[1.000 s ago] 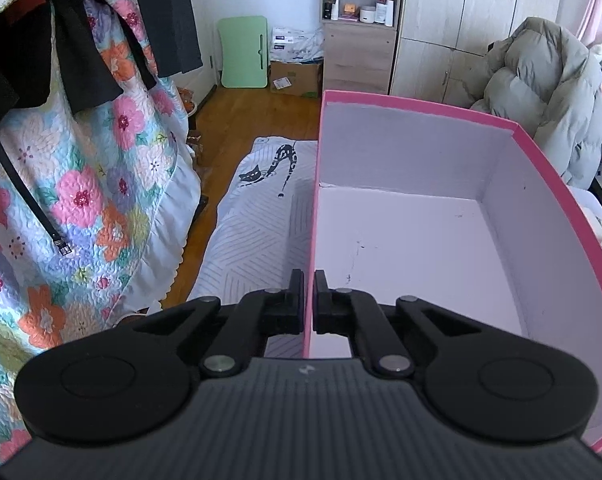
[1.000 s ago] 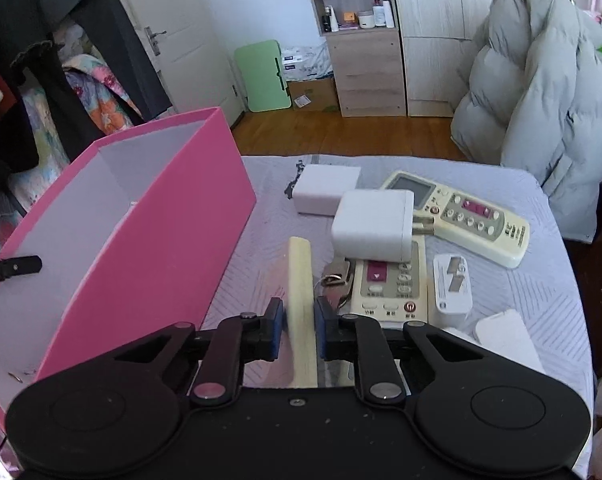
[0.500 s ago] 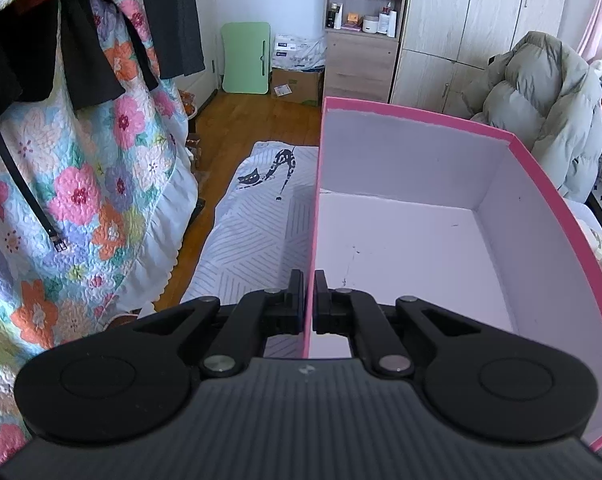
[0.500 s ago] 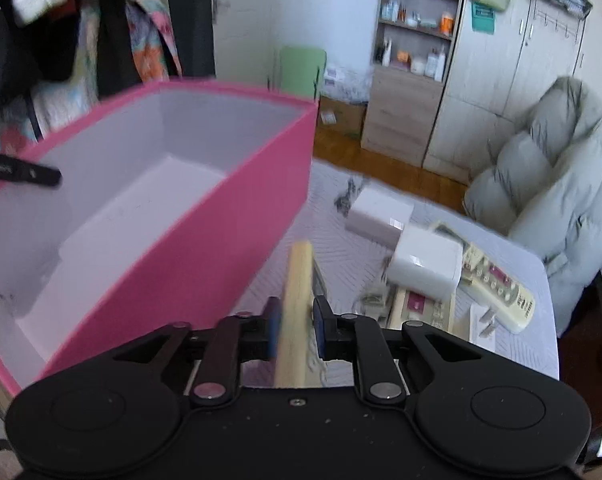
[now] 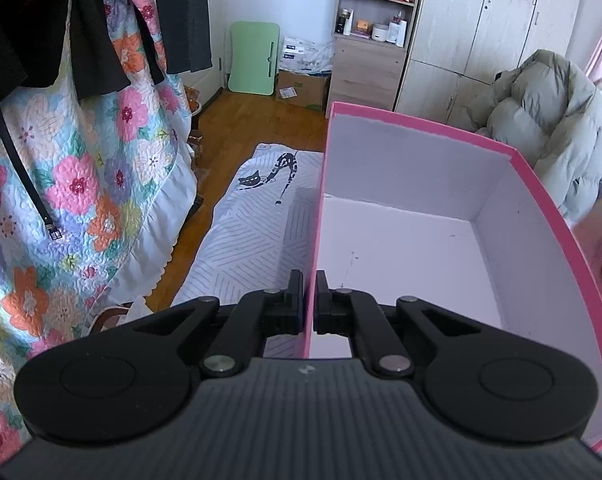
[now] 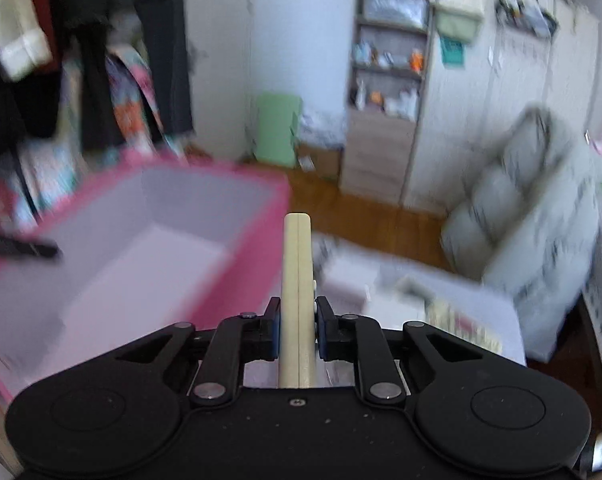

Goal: Organize rigid objects
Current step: 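Lift the cream remote with the right gripper and drop it into the pink box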

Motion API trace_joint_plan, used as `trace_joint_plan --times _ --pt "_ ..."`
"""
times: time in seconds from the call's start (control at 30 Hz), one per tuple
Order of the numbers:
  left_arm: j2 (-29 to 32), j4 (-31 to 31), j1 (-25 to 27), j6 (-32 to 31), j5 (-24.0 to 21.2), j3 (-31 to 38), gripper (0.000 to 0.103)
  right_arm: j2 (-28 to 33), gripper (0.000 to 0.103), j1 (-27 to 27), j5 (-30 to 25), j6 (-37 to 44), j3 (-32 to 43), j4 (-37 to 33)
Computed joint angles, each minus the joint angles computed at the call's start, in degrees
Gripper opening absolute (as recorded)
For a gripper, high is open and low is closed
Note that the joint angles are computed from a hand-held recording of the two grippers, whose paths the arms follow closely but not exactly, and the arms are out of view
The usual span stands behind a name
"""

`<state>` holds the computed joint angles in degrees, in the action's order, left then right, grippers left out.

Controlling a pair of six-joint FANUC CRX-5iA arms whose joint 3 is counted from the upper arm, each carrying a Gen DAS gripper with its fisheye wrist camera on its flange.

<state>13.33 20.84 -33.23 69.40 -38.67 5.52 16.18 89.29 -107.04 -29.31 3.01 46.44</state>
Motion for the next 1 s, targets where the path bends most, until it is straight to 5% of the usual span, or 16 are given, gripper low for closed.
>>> trace_joint_plan --times 0.1,0.23,0.33,0.53,0.63,0.7,0.93,1.0 --pt "0.1 -1.0 -0.1 0.9 -0.8 0.7 0.004 -1.2 0.02 -1.2 4.2 3.9 0.2 7.0" --pt "-0.1 -0.6 -0.1 1.4 -0.6 0.3 0.004 -8.0 0.02 -5.1 23.5 3.2 -5.1 9.1" --pt "-0.5 0.0 -0.2 0.5 0.6 -0.6 0.004 -8.7 0.02 -9.7 33.2 8.3 -4.3 4.1" --pt "-0.3 0.4 -0.1 -0.4 0.4 -0.5 0.004 0.2 0.02 -17.9 30.1 28.6 8.9 -10.4" --pt "-0.2 0.8 0.0 -0.3 0.5 -0.6 0.004 9.0 0.02 -19.5 17.1 39.1 20.5 -12.9" --pt "-0.3 1.3 0.1 0.0 0.6 -0.8 0.004 11.4 0.02 -20.1 14.8 41.1 22.8 -12.7" --pt "-0.7 1.3 0.0 0.0 1.5 -1.5 0.004 6.9 0.025 -22.8 28.7 34.2 17.0 -17.4" --pt "-0.5 -0.1 -0.3 0.9 0.9 -0.7 0.004 2.4 0.029 -23.3 37.3 27.2 10.7 -17.7"
